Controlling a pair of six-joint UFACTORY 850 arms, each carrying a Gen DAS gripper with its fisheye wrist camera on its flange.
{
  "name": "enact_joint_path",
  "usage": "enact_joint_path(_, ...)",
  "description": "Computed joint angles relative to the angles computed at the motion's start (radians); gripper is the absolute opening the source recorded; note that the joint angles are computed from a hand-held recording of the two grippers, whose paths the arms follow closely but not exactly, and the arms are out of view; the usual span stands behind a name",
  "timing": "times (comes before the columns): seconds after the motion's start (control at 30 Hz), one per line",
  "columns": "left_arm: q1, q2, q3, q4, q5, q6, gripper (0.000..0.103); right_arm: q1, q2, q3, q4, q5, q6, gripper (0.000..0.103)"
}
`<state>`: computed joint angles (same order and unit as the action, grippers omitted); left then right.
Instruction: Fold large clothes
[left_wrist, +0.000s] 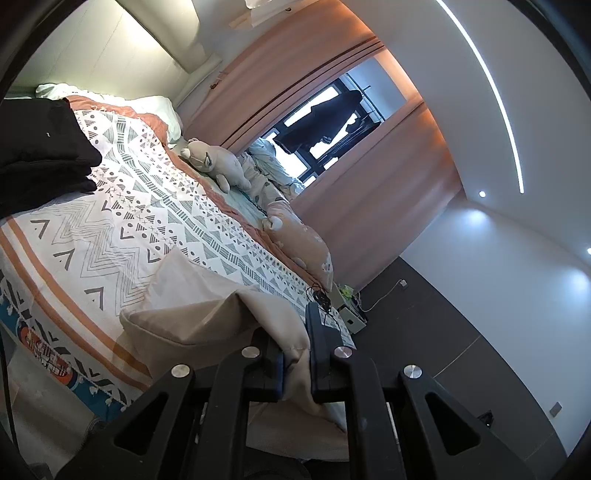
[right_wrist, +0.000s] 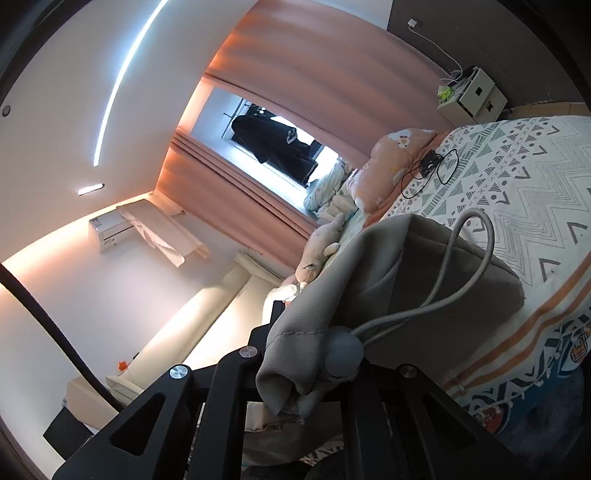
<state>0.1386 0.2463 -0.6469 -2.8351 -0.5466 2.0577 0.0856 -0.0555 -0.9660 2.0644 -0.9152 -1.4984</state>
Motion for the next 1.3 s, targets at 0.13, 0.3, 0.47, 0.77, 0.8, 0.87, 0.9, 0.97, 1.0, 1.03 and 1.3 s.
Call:
enact_joint_path(0.13, 0.016, -0.071, -0.081, 0.019, -0.006, 0.006, 0.011, 0.026, -0.063, -0.091, 0.026, 0.030, -0.001, 0.006)
enact_joint_path(0.3, 0.038, -0.199, -0.250, 0.096, 0.035, -0.030, 0.011, 0.063, -0.182, -0.254, 0.048, 0.087, 0.033, 0.006)
enact_joint_path(0.47, 0.056, -0.342, -0.434, 0.218, 0.094, -0.123, 0.011, 0.096, -0.300, -0.406, 0.071, 0.158, 0.090, 0.006)
enact_joint_path(0.77, 0.069, -0.580, -0.707, 0.396, 0.194, -0.305, 0.011, 0.143, -0.456, -0.609, 0.038, 0.279, 0.216, 0.006)
enact_joint_path(0.8, 0.072, -0.601, -0.729, 0.418, 0.200, -0.330, 0.011, 0.146, -0.472, -0.630, 0.027, 0.289, 0.238, 0.006)
enact_joint_path(0.87, 0.075, -0.644, -0.772, 0.462, 0.221, -0.378, 0.011, 0.150, -0.508, -0.682, -0.010, 0.312, 0.298, 0.006)
enact_joint_path(0.9, 0.075, -0.665, -0.796, 0.491, 0.236, -0.409, 0.011, 0.153, -0.522, -0.700, -0.027, 0.320, 0.323, 0.006)
enact_joint_path(0.97, 0.076, -0.705, -0.839, 0.572, 0.264, -0.496, 0.011, 0.162, -0.549, -0.737, -0.061, 0.349, 0.374, 0.009)
enact_joint_path(1.0, 0.078, -0.722, -0.857, 0.617, 0.270, -0.547, 0.011, 0.168, -0.562, -0.756, -0.082, 0.364, 0.401, 0.009)
enact_joint_path(1.03, 0.080, -0.742, -0.879, 0.676, 0.278, -0.611, 0.011, 0.172, -0.576, -0.775, -0.108, 0.377, 0.435, 0.009)
enact_joint_path(1.3, 0.081, -0.878, -1.017, 1.035, 0.328, -0.993, 0.011, 0.188, -0.652, -0.889, -0.329, 0.431, 0.692, 0.010)
